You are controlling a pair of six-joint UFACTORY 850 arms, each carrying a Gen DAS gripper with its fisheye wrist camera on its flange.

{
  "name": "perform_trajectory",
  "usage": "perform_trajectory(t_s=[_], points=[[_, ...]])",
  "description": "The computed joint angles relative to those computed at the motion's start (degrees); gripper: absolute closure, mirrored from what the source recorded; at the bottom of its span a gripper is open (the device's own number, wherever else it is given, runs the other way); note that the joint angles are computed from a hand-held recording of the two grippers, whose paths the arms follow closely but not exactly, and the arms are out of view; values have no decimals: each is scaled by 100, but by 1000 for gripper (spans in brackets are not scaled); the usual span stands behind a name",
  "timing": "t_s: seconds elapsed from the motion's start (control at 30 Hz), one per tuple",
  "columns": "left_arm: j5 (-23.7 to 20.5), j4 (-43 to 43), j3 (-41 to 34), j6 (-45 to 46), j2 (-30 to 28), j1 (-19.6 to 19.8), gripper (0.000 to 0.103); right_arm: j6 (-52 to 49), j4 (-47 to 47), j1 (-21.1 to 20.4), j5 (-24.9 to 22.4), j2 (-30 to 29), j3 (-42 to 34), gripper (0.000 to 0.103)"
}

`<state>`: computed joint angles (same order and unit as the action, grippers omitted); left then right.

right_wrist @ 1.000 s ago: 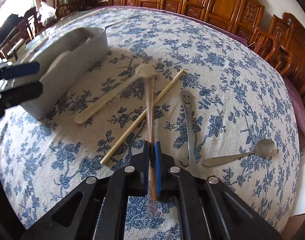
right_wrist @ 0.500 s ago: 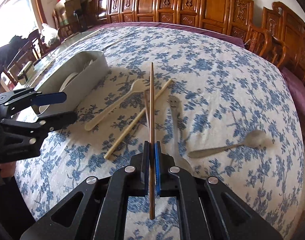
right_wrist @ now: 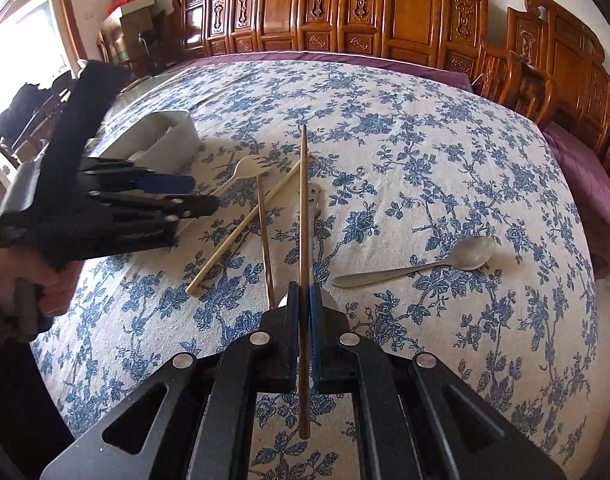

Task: Organize utensils
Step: 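Grasp a wooden chopstick with the right tool while the left tool grasps a cream plastic fork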

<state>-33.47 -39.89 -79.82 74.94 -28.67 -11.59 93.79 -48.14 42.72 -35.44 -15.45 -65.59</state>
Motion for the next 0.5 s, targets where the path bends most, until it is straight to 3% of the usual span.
perform_trajectory(t_s=[0.23,0.37,0.5], points=[[12,545,-168,-509,-177,-110,80,34,-36,9,43,14,-3,97],[-6,577,-176,-511,-194,-82,95,-20,19,26,42,-38,-74,97],[-70,416,-112,-313,-79,12,96,-47,47,59,-8,-88,-175,97]])
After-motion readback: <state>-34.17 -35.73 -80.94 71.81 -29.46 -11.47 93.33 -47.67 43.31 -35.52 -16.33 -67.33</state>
